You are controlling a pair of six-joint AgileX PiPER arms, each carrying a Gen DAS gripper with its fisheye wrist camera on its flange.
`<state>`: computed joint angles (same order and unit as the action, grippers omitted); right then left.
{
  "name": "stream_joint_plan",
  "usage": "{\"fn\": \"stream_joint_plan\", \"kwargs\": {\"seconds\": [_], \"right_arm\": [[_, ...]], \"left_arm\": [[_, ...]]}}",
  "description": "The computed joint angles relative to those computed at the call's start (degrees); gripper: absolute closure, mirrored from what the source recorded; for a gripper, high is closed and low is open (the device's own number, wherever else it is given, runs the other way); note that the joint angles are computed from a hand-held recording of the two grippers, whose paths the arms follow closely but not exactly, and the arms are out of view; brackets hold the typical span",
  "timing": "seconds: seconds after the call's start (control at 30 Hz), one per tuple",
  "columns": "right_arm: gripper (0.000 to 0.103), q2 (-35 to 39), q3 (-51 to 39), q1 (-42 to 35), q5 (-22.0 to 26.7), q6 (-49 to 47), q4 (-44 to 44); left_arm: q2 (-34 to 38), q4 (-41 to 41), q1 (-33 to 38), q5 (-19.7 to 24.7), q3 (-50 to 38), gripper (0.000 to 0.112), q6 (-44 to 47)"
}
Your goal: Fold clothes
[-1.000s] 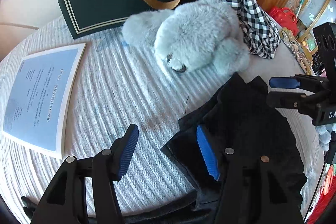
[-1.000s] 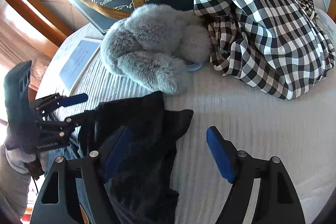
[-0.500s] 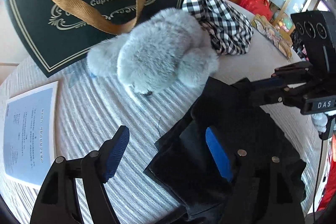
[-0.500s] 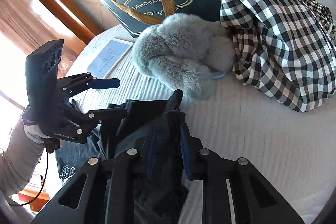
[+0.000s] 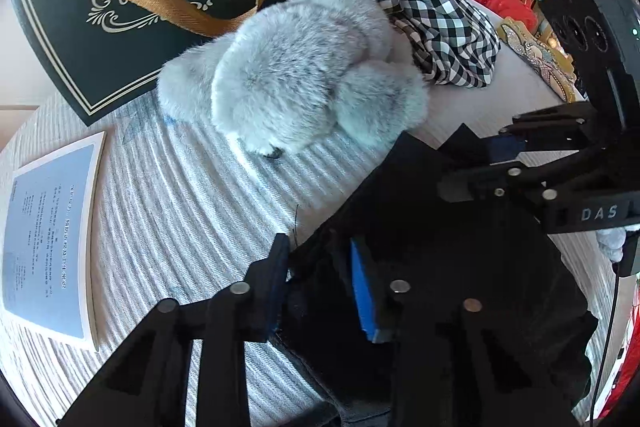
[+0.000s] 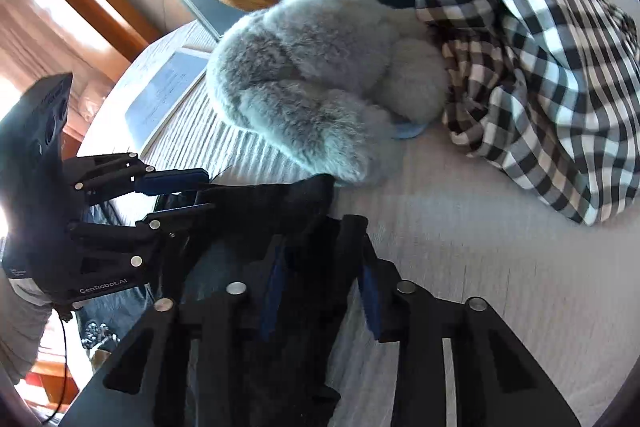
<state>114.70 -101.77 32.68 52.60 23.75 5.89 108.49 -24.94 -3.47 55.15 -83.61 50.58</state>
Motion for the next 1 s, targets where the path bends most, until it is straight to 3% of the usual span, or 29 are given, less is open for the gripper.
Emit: {"fn": "stream_joint_plan", "kwargs": {"seconds": [0.07, 0.27, 0.37, 0.47, 0.5, 0.57, 0.6, 0.7, 0.83, 1.0], "right_arm": [[0.093, 0.56, -2.24, 1.08, 0.47, 0.53, -2.55], [0.095, -12.8, 9.55, 4.88, -7.85, -4.48, -2.32], [0.095, -19.33, 15.09, 10.12, -8.28, -4.84, -5.26], [0.095, -22.44, 19.82, 14.76, -6.22, -3.41, -4.56], [0.094, -23.13, 21.43, 16.1, -5.47, -2.86, -3.79], [0.091, -23.06, 24.25, 18.51, -3.83, -0.01, -2.66], [0.085, -23.24, 25.89, 19.4, -3.32, 1.9, -2.43], [0.082, -25.04, 29.88, 21.99, -3.02, 8.34, -3.46], [0.06, -31.31, 31.2, 25.03, -0.55, 18.75, -10.06], [0.06, -33.09, 27.97, 22.36, 1.77, 29.69, -17.79]], "left_arm": [[-1.36, 0.69, -0.66, -1.32, 1.28, 0.099, 0.36], [-13.25, -10.04, 5.81, -1.95, 9.93, 0.099, 12.0], [-18.91, -12.32, 7.06, 0.17, 15.62, 0.098, 14.87], [-23.68, -10.27, 9.7, 5.29, 21.29, 0.09, 16.88], [-24.82, -8.75, 10.24, 6.48, 22.9, 0.086, 16.47], [-26.47, -5.71, 11.84, 7.9, 26.46, 0.062, 16.08], [-27.26, -4.48, 13.04, 8.32, 28.15, 0.061, 16.09], [-27.81, -4.33, 17.01, 10.53, 27.39, 0.061, 14.98], [-27.5, -5.96, 20.83, 12.86, 23.72, 0.06, 12.09], [-24.13, -9.27, 16.61, 9.82, 19.08, 0.06, 3.25]]}}
